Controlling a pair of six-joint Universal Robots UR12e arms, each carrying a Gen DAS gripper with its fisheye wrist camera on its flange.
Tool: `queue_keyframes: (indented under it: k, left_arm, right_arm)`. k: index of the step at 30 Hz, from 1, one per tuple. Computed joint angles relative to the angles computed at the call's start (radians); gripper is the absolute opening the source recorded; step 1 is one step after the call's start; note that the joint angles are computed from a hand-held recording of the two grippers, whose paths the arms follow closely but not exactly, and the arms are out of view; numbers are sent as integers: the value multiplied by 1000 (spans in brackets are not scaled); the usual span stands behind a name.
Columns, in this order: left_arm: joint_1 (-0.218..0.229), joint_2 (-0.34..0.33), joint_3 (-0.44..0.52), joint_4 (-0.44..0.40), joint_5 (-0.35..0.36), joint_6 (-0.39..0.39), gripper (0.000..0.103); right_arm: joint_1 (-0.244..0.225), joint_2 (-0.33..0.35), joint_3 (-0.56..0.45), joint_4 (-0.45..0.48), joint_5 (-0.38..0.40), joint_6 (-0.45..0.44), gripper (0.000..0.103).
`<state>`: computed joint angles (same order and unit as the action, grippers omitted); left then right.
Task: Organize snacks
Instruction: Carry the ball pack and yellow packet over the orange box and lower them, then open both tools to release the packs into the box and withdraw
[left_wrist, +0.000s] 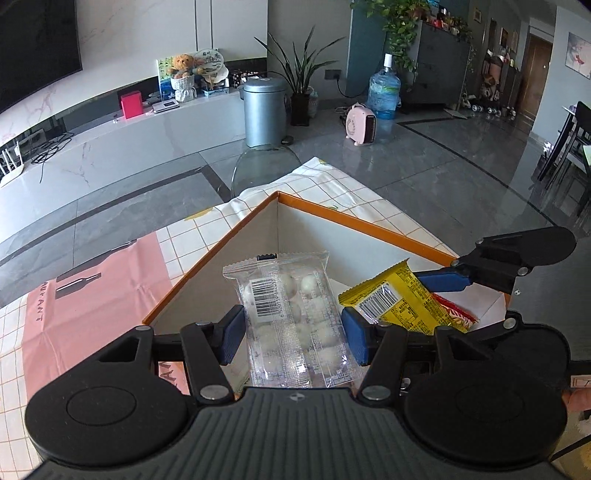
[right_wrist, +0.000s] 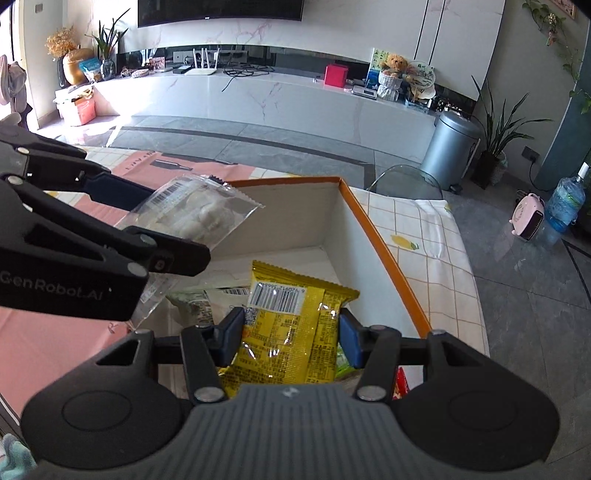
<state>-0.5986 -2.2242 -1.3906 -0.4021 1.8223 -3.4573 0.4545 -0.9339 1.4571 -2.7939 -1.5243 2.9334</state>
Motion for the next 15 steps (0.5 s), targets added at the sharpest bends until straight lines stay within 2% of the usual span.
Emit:
queue_keyframes:
  k: [9,15]
  left_arm:
    - [11,-48,61,-134,-25,16,64]
    - [21,-65,89,-227,-36,1,64]
  right_arm:
    - [10,54,-73,96,-60,-127,52]
    - [8,80,-115,180,-69,-136,52]
